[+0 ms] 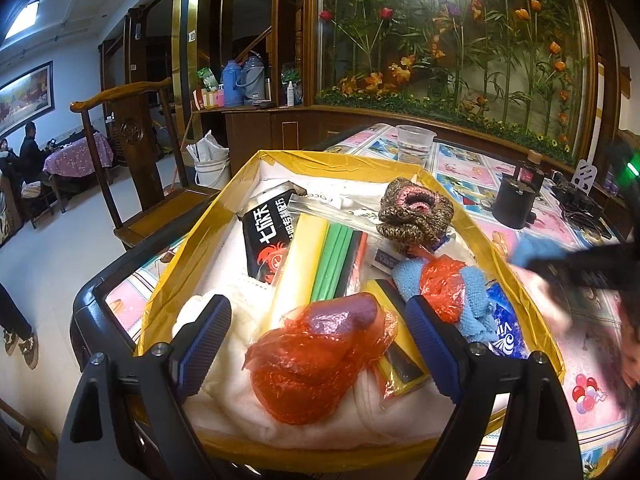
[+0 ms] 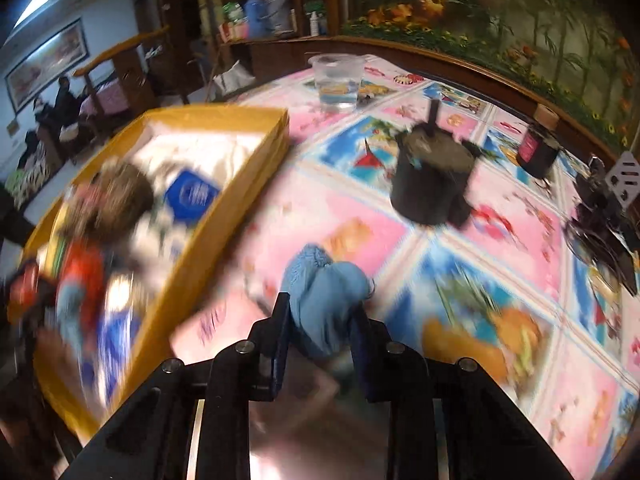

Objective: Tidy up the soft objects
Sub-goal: 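Grasp the blue knitted octopus toy with the right tool, then grasp the pink tissue pack with the left tool while the right tool holds the octopus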

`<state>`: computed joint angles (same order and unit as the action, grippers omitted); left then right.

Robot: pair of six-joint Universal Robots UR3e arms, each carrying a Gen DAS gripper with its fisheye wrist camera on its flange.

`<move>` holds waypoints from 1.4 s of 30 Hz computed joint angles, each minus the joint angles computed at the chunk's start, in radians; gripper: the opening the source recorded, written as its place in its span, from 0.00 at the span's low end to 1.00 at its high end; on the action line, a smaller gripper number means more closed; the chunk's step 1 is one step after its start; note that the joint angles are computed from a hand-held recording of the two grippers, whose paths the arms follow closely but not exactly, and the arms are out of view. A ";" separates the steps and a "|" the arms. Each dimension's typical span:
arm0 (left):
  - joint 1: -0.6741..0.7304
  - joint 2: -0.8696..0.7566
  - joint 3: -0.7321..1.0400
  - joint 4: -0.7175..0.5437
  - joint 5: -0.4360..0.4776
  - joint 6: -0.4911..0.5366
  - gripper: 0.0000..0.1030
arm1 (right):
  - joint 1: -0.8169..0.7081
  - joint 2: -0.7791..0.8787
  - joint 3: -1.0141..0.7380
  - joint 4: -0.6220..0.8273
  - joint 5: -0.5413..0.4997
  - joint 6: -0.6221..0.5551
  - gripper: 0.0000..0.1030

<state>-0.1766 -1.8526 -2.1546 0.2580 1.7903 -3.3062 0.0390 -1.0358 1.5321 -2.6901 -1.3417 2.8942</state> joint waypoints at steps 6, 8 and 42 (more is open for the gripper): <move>-0.004 0.027 -0.029 0.043 -0.034 -0.003 0.86 | -0.198 -0.270 0.462 -0.165 0.190 -0.113 0.19; -0.023 0.062 -0.017 0.009 -0.032 -0.020 0.86 | -0.249 -0.305 0.499 -0.194 0.230 -0.093 0.19; -0.427 -0.355 0.820 -0.824 0.001 -0.166 0.85 | -0.435 -0.410 0.556 -0.192 0.405 0.056 0.19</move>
